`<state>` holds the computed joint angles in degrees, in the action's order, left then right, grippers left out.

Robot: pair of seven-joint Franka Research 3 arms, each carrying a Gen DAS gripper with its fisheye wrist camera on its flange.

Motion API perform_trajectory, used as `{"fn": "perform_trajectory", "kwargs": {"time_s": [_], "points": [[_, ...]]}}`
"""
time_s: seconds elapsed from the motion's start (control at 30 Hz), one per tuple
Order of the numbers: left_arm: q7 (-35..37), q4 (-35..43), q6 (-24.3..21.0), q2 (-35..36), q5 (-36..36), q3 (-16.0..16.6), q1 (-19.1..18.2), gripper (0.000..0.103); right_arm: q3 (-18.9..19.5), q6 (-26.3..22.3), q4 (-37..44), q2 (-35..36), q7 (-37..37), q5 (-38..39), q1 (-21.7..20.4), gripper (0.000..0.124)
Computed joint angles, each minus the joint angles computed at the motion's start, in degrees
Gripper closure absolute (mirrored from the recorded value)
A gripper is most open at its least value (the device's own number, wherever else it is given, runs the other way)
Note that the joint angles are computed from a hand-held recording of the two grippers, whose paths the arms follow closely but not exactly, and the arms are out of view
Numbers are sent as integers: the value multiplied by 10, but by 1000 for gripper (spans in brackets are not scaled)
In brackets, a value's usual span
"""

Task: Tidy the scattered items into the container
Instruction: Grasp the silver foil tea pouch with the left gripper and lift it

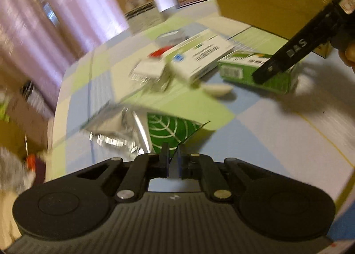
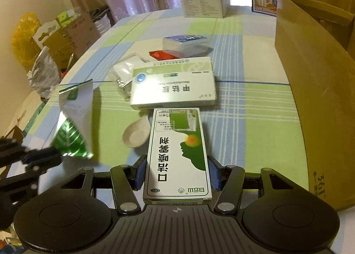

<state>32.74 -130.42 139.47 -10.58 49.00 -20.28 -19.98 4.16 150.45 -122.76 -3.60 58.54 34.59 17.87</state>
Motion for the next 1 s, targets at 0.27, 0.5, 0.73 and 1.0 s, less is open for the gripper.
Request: {"fn": "perform_trajectory", "kwargs": {"time_s": [0.27,0.5,0.73,1.0], "points": [[-152,-52,-4,-87,-98,-3,15,56,1,1,-2,-2,-9,4,4,71],[-231,-30,52,-63,-156,34,56,16,2,10,-5,-4,-15,2,6,71],[-157,12,61,9,-247,66,69,21,2,13,-2,0,-22,1,8,71],[-93,27,45,30,-267,64,63,47,2,2,3,3,-13,-9,4,71]]}}
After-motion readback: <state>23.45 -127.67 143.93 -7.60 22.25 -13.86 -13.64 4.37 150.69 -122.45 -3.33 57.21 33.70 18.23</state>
